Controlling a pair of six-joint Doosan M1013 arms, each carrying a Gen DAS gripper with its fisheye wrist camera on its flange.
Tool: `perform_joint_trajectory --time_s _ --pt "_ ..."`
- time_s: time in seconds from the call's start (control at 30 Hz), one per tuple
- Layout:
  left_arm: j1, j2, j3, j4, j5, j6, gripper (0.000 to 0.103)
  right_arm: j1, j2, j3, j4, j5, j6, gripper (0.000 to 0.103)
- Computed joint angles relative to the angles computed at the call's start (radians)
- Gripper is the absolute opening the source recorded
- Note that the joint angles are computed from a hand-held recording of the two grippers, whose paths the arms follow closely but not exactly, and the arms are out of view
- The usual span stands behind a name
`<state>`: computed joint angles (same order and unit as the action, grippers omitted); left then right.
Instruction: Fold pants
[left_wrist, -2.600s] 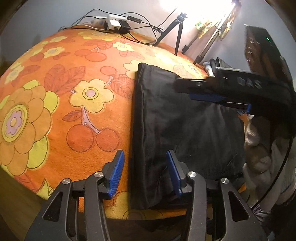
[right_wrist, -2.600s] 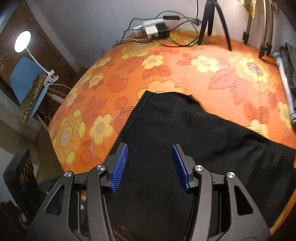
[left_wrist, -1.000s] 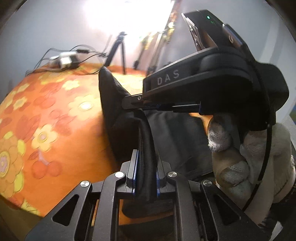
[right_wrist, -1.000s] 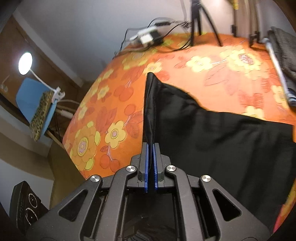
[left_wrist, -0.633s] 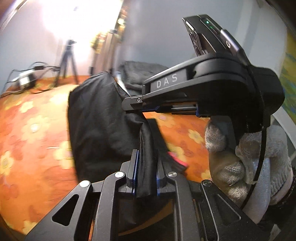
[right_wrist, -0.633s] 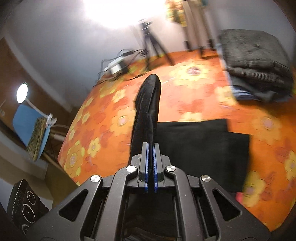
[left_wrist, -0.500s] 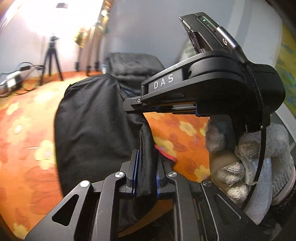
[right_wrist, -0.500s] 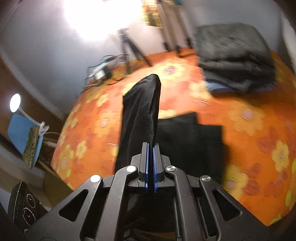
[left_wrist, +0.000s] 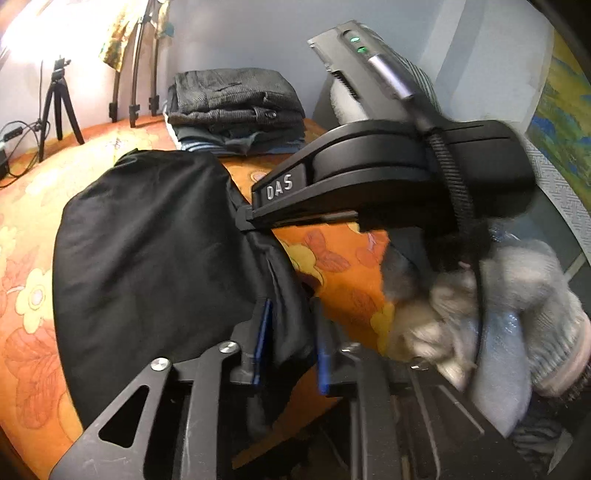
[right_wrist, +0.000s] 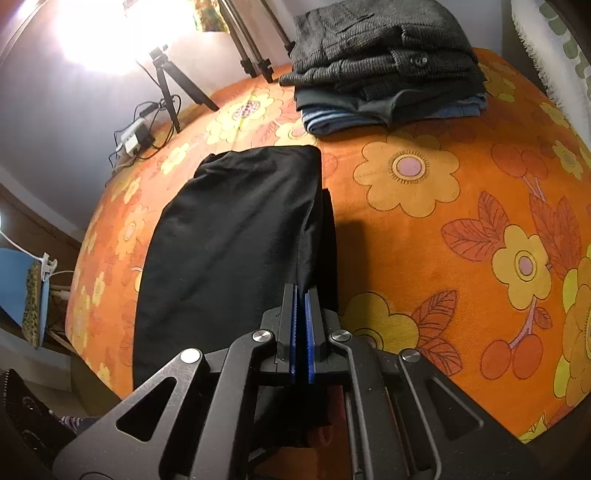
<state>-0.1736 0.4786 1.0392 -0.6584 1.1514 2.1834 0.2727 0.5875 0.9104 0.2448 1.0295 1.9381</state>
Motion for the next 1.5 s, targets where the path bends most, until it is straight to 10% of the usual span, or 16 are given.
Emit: perform_joint_trajectory --time_s 0.37,0.6,0.77,0.93,1.5 --pt "0.066 -0.067 0.069 -0.029 -0.012 0.037 0.025 0.007 -0.028 0.046 -0.174 -0.005 -0.011 0.008" --pt "0.075 -0.049 0.047 0.014 -0.061 -0.025 0.025 0.005 -0.092 0.120 -0.027 -0.070 -0.136 0.011" --pt "0.059 -0.059 0.061 0.087 -0.114 -0.011 0.025 0.046 -0.103 0.131 -0.032 -0.045 -0.228 0.047" --pt "0.052 -0.052 0.071 0.132 -0.084 -0.031 0.025 0.090 -0.103 0.152 -0.195 -0.027 -0.256 0.047" --pt "0.038 -0.083 0.116 0.185 -0.107 -0.015 0.036 0.041 -0.115 0.177 -0.043 -0.035 -0.288 0.046"
